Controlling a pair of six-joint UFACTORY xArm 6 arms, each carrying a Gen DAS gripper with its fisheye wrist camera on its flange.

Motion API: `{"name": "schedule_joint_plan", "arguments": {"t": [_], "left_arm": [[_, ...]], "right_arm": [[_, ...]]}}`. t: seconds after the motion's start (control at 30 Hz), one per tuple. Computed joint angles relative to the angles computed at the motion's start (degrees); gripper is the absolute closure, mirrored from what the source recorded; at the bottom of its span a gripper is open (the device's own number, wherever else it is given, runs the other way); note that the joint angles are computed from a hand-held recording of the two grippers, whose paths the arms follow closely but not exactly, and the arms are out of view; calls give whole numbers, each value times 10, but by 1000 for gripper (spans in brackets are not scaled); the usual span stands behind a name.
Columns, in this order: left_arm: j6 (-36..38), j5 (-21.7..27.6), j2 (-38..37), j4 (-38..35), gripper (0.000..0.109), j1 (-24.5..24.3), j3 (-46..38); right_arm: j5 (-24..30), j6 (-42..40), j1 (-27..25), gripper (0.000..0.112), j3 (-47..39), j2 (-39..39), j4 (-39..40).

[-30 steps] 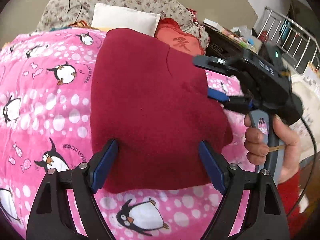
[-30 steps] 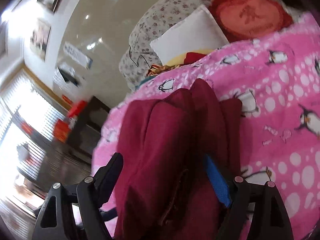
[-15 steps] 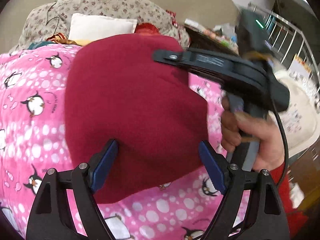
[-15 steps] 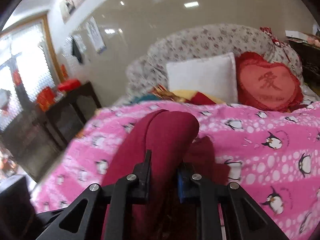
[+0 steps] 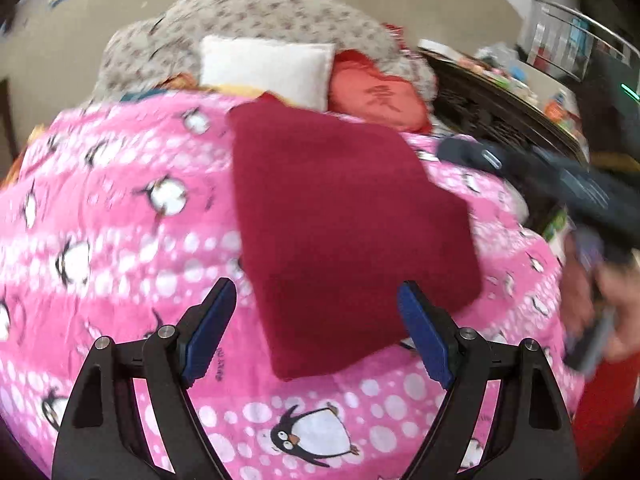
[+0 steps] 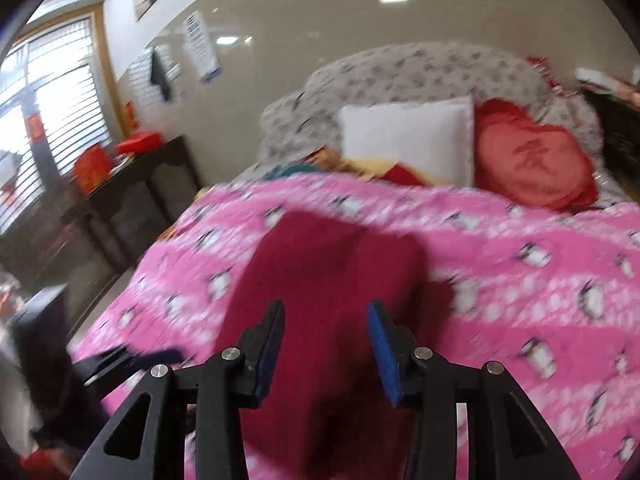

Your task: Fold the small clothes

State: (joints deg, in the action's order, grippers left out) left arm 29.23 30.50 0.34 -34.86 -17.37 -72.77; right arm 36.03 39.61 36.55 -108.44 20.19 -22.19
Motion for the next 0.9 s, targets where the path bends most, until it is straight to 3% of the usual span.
{"name": "schedule_joint_plan", "arguments": {"t": [0.07,0.13,0.17,0.3,0.53,0.63,0.73,0.83,0.9], "left_arm": [[-21,-4,13,1,25,0,-1],[-43,-8,20,17,25,-7,3],[-51,-11,26,25,25,-10,1],[-73,-38,41,58,25,-24,6],[-72,-78,39,58,25,-34,22],[-67,-78,43,46,25,-33,22],[-60,-77,44,36,24,-32,21],[-57,-76,44,31,24,-32,22],[-53,-76,44,28,24,-32,24]], "right_arm": [[50,21,15,71,-16,12,-60],[150,57,30,72,-39,32,-151],[169,55,31,73,-39,36,-161],[97,127,15,72,53,-6,-171],[105,205,43,72,73,-43,-233],[74,235,44,72,84,-56,-265],[58,225,30,72,73,-39,-234],[85,217,17,73,56,-10,-201],[49,243,8,73,87,-23,-204]]}}
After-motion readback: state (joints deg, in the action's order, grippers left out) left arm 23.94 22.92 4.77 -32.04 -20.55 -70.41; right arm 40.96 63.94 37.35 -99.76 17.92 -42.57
